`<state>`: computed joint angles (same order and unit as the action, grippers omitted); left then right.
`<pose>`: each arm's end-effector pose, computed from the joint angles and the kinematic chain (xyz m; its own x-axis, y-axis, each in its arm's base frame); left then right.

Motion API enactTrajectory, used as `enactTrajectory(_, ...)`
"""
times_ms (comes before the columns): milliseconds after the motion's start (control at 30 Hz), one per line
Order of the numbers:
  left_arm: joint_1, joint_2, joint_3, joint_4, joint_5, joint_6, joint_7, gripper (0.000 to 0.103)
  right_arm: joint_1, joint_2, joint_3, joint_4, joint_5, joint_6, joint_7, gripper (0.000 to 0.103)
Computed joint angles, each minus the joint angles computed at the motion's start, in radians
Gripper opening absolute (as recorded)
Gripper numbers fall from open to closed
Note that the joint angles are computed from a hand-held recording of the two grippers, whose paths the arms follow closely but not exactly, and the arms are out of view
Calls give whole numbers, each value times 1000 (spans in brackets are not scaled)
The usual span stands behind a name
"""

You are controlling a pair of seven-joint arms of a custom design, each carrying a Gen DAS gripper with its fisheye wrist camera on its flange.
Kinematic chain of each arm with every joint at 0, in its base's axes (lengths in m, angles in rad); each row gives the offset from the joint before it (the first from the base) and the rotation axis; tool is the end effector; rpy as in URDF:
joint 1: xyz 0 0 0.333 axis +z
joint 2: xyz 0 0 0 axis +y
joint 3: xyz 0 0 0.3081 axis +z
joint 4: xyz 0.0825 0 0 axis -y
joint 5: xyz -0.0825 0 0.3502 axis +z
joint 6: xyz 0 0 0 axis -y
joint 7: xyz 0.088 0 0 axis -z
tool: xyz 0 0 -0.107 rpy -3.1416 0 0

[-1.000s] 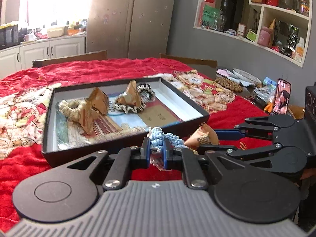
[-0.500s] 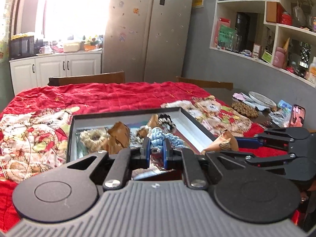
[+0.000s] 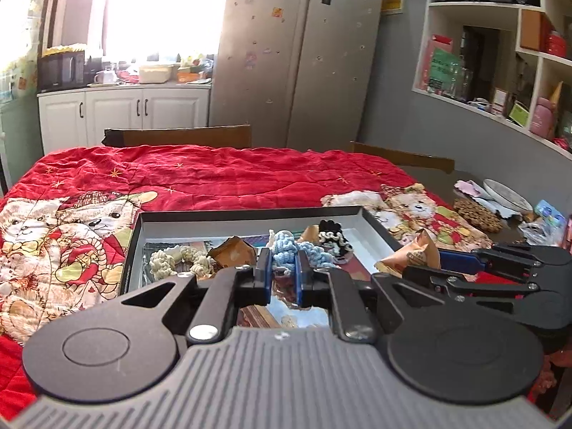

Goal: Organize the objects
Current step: 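Lift and carry the blue scrunchie and kraft packet over the box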

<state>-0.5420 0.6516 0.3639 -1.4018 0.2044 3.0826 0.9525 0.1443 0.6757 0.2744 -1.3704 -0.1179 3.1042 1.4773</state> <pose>0.6986 -0.2265 0.4740 -0.0386 -0.9893 0.1406 -0.4816 -0.1049 -0.8701 0.6972 0.2480 0.4720 0.4406 -0.8975 0.0183 -0.4130 -0.2208 -0.8836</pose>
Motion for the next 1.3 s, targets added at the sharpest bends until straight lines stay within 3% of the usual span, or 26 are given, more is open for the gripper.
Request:
enactTrajectory(233, 35, 82, -24, 121, 10, -70, -16, 15, 86, 123, -104, 197, 3, -81, 76, 31)
enactTrajectory(733, 116, 171, -122, 254, 78, -173, -27, 15, 128, 256, -151, 388, 16, -183, 107, 32)
enactTrajectory(1300, 146, 202, -168, 313, 125, -242, -23, 16, 136, 316, -155, 486, 44, -247, 91, 32)
